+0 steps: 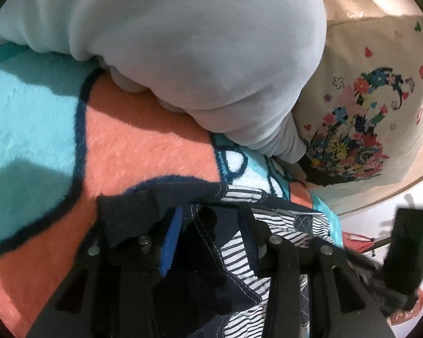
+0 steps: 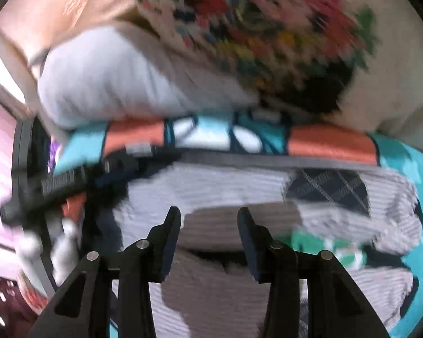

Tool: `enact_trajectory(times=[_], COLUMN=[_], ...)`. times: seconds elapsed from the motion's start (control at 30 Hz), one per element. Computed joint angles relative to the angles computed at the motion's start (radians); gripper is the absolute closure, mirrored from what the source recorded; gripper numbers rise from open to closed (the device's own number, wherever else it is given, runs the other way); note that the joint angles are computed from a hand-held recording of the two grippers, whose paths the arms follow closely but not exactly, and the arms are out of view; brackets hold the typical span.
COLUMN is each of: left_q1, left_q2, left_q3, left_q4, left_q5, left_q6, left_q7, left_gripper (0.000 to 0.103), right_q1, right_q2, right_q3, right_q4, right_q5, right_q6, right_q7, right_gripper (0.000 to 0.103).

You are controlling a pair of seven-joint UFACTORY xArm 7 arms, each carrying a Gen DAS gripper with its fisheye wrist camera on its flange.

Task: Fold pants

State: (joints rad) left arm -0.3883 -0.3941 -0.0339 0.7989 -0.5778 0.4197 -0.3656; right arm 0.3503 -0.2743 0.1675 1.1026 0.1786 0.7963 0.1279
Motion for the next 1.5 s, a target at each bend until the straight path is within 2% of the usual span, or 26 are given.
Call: enact_trajectory(times=[0.07,0.2,0.27,0.37,0.47,0.53,0.6,0.73,0.9,1.03,1.1,1.17,1.2,1.27,1.3,1.4,1.43,1.5], left_q1=[-0.004,-0.001,-0.003,-0.002,-0.001,-0.011,-0.013,0.131,0.186,0.281,0.321,0.361,0.374,0.377,0.363,0.318,0.304,0.287], left_q2=[-0.007,-0.012,-0.007,-0.003,0.001,0.003,0.0,-0.05,-0.18,-0.325,-0.372,-0.421,-0.445,-0.471,-0.467,-0.439,-0.427,-0.393], left_q3=[0.003,-0.004,-0.006,-0.009,-0.016,-0.01,-0.008,-0.15,-0.212,-0.333,-0.385,-0.438,-0.457,-0.483,-0.485,-0.496,-0.498,-0.513], left_q4=[-0.008,-0.014,-0.012,-0.011,-0.011,-0.008,-0.003,0.041,0.063,0.095,0.113,0.128,0.133,0.14,0.142,0.176,0.181,0.193], left_q5=[-0.004,0.019,0.026,0.036,0.05,0.046,0.057,0.32,0.49,0.675,0.744,0.802,0.822,0.842,0.836,0.801,0.795,0.789], left_q6=[-0.008,-0.015,-0.019,-0.027,-0.038,-0.047,-0.042,0.049,0.148,0.246,0.275,0.282,0.286,0.282,0.277,0.342,0.346,0.357], left_q7=[0.011,0.014,0.015,0.014,0.005,0.015,0.012,-0.193,-0.35,-0.495,-0.553,-0.615,-0.637,-0.66,-0.66,-0.658,-0.656,-0.661], left_gripper=[0.063,0.063,0.063,0.063,0.063,0.063,0.063,0.063,0.062,0.045,0.03,0.004,0.001,0.0,0.0,0.0,0.0,0.0], right_q1=[-0.007,0.001,0.003,-0.009,-0.027,-0.035,-0.054,-0.062,-0.069,-0.028,-0.019,-0.047,-0.072,-0.131,-0.157,-0.246,-0.289,-0.305], right_q2=[0.104,0.302,0.325,0.282,0.161,0.089,0.017,-0.09,-0.137,-0.312,-0.448,-0.557,-0.624,-0.733,-0.817,-0.986,-1.054,-1.103], right_q3=[0.023,0.017,0.011,0.0,-0.014,-0.027,-0.024,-0.02,-0.001,-0.053,-0.087,-0.086,-0.089,-0.096,-0.129,-0.181,-0.235,-0.275], right_q4=[0.1,0.285,0.296,0.238,0.115,0.037,-0.039,-0.148,-0.166,-0.296,-0.387,-0.478,-0.526,-0.595,-0.633,-0.702,-0.725,-0.738], right_q5=[-0.046,-0.066,-0.066,-0.003,-0.045,-0.023,-0.07,-0.101,-0.148,-0.059,-0.02,-0.014,-0.017,-0.009,-0.034,-0.038,-0.069,-0.059], right_q6=[0.033,0.12,0.056,-0.036,-0.068,-0.066,-0.041,-0.079,-0.055,-0.113,-0.135,-0.172,-0.177,-0.165,-0.119,-0.014,0.048,0.088], right_q7=[0.044,0.116,0.118,0.081,0.142,0.125,0.131,0.1,0.104,0.048,0.028,0.046,0.064,0.084,0.109,0.094,0.117,0.087], right_gripper=[0.058,0.057,0.051,0.049,0.045,0.044,0.044,0.041,0.039,0.039,0.039,0.038,0.037,0.036,0.036,0.035,0.035,0.035])
